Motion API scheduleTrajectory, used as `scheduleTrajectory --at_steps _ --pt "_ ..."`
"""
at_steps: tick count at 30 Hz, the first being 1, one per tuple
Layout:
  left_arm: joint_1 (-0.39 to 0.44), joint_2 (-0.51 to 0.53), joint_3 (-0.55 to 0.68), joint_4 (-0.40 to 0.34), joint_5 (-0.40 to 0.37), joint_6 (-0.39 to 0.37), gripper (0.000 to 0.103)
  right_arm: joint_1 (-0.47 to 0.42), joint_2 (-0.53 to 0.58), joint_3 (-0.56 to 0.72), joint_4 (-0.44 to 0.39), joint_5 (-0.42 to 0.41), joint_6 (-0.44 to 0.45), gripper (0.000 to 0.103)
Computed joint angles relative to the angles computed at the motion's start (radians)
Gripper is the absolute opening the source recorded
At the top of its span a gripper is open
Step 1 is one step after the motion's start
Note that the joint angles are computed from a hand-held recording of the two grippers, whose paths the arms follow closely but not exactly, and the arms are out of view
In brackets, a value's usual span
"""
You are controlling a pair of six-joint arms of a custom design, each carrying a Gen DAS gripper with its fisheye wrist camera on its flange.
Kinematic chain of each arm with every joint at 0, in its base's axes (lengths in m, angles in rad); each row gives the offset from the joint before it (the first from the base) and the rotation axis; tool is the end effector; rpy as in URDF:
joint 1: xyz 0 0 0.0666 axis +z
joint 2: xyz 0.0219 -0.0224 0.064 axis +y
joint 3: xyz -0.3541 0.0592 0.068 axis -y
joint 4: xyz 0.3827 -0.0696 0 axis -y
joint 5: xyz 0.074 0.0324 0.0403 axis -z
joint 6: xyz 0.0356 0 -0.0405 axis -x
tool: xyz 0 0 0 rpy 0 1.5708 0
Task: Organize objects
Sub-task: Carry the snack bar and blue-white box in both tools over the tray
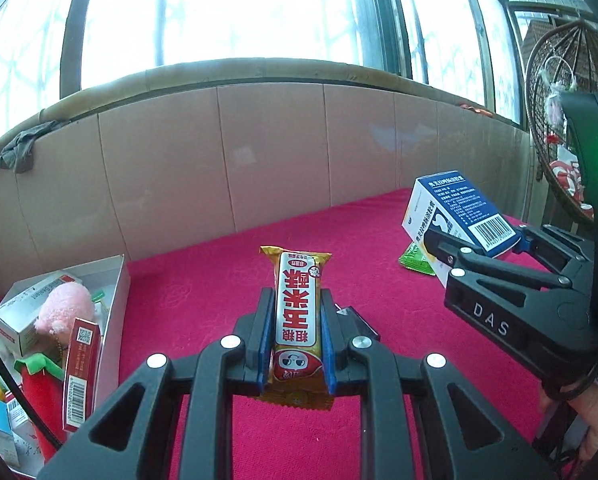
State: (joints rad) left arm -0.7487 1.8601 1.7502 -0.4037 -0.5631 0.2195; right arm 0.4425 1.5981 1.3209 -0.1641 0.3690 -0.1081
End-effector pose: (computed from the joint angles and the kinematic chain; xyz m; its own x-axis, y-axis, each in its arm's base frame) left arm 0.4955 -0.4350 0.3573 -0.4025 0.1226 -0.9072 0.1510 0.9863 0.0663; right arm 0.5158 0.2297 0.3320 -0.3950 -0.0758 -0.9155 -0.0624 0.9965 -0.0556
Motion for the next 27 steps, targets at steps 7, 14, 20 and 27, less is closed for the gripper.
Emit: scheduleTrajectory --at_steps 7,14,20,27 --pt "0.009 -0.064 -0.088 -0.003 -0.002 0.062 0.019 0.023 -0.022 -0.028 0.005 -0.004 0.013 0.05" --pt "0.006 -0.15 -0.217 0.082 -0.06 0.035 0.019 0.056 -0.033 -0.046 0.001 -0.014 0.012 0.05" --pt "0.002 -0.174 -0.248 0.101 -0.078 0.015 0.019 0.091 -0.034 -0.049 -0.007 -0.018 0.024 0.05" --pt "0.011 -0.214 -0.3 0.118 -0.089 0.035 0.019 0.127 -0.034 -0.051 -0.011 -0.022 0.034 0.05"
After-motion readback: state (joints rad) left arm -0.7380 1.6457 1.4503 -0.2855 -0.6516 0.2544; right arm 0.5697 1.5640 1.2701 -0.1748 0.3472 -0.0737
